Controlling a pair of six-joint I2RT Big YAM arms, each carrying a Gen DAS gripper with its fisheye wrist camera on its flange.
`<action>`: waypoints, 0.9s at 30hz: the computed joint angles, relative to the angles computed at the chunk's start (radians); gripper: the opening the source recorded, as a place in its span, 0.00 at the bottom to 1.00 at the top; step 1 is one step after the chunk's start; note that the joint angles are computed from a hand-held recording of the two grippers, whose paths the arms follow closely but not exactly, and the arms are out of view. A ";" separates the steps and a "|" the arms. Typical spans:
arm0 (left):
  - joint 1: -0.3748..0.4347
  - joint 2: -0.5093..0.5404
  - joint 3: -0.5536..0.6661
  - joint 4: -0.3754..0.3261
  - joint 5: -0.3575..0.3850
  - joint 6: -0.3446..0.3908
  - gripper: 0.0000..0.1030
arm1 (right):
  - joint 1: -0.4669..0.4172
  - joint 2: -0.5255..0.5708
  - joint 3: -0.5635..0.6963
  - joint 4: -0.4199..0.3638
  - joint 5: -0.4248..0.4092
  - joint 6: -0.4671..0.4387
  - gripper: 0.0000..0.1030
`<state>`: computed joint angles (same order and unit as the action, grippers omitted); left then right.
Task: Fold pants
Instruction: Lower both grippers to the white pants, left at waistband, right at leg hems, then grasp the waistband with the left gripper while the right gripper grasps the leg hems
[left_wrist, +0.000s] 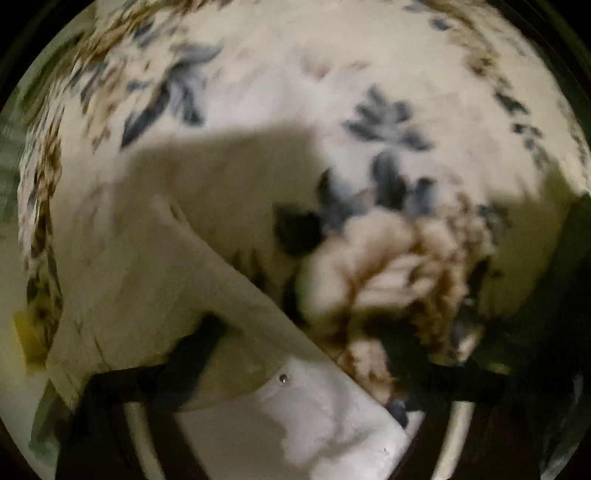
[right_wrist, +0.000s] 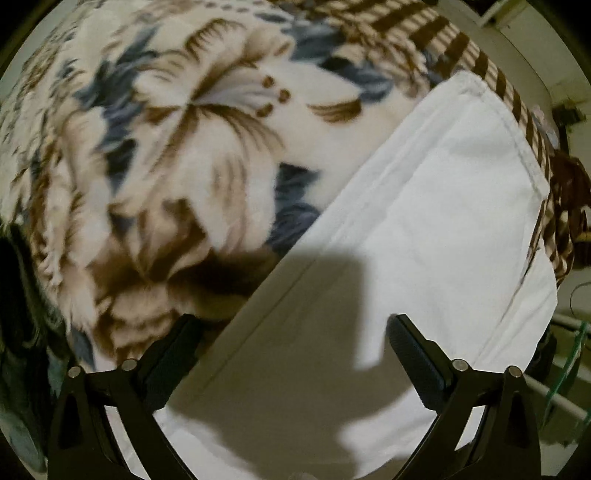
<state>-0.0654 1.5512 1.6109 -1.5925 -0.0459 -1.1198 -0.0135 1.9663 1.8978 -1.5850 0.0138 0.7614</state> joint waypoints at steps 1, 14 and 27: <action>-0.010 -0.013 0.000 -0.007 -0.004 -0.002 0.33 | -0.004 0.003 -0.002 -0.002 -0.003 0.007 0.90; -0.012 -0.418 -0.202 0.148 0.061 0.005 0.09 | 0.003 -0.194 -0.093 0.042 -0.009 -0.128 0.05; -0.183 -0.829 -0.389 -0.057 -0.016 -0.226 0.05 | -0.216 -0.668 -0.464 -0.077 -0.082 -0.432 0.04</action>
<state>-0.2488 0.7227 1.2217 -1.6494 -0.0620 -1.3462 -0.2294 1.2987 1.4338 -1.6620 -0.0686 0.3295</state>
